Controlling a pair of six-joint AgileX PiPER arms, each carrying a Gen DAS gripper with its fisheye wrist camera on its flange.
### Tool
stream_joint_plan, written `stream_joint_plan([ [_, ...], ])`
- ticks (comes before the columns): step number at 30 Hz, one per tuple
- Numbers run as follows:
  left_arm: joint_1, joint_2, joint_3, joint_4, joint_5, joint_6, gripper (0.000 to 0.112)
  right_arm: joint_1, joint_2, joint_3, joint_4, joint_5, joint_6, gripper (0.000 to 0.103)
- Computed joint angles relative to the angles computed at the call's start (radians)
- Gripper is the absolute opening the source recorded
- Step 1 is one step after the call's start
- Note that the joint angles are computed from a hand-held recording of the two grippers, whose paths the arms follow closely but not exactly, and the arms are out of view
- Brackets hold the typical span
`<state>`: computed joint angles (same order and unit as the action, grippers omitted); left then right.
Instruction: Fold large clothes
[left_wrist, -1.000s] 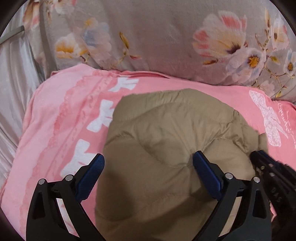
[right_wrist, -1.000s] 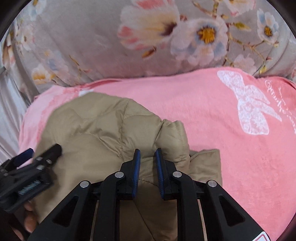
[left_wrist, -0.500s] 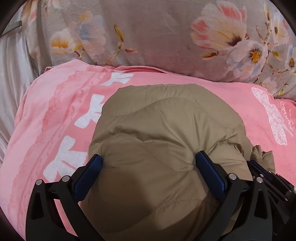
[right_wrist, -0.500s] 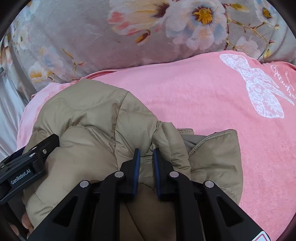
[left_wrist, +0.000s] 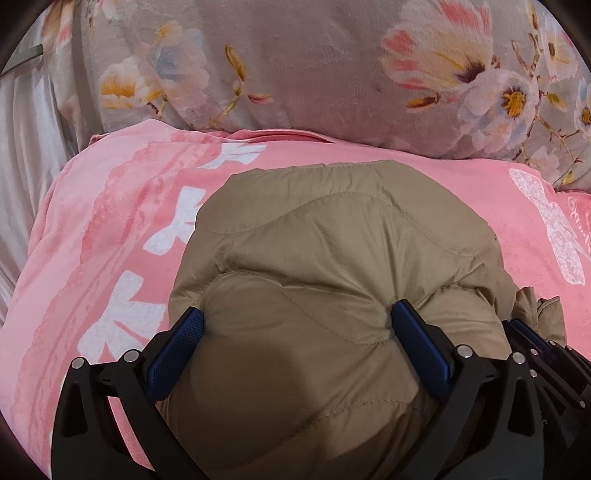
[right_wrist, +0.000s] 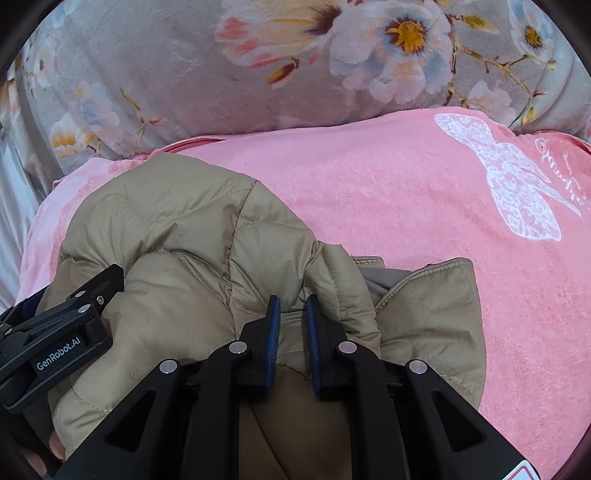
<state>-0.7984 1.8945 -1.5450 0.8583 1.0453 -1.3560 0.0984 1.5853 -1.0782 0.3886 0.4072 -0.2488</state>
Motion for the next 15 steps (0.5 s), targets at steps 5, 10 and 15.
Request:
stream_joint_plan([
  [5, -0.017, -0.131, 0.119, -0.057, -0.045, 0.019, 0.098, -0.071, -0.101, 0.016, 0.094, 0.161, -0.137, 0.019],
  [10, -0.194, -0.411, 0.378, -0.129, -0.03, 0.013, 0.098, -0.359, -0.383, 0.213, 0.306, 0.461, -0.481, 0.056],
  [15, -0.459, -0.461, 0.507, -0.14, 0.154, -0.132, 0.098, -0.55, -0.477, 0.355, 0.346, 0.639, -0.64, 0.056],
])
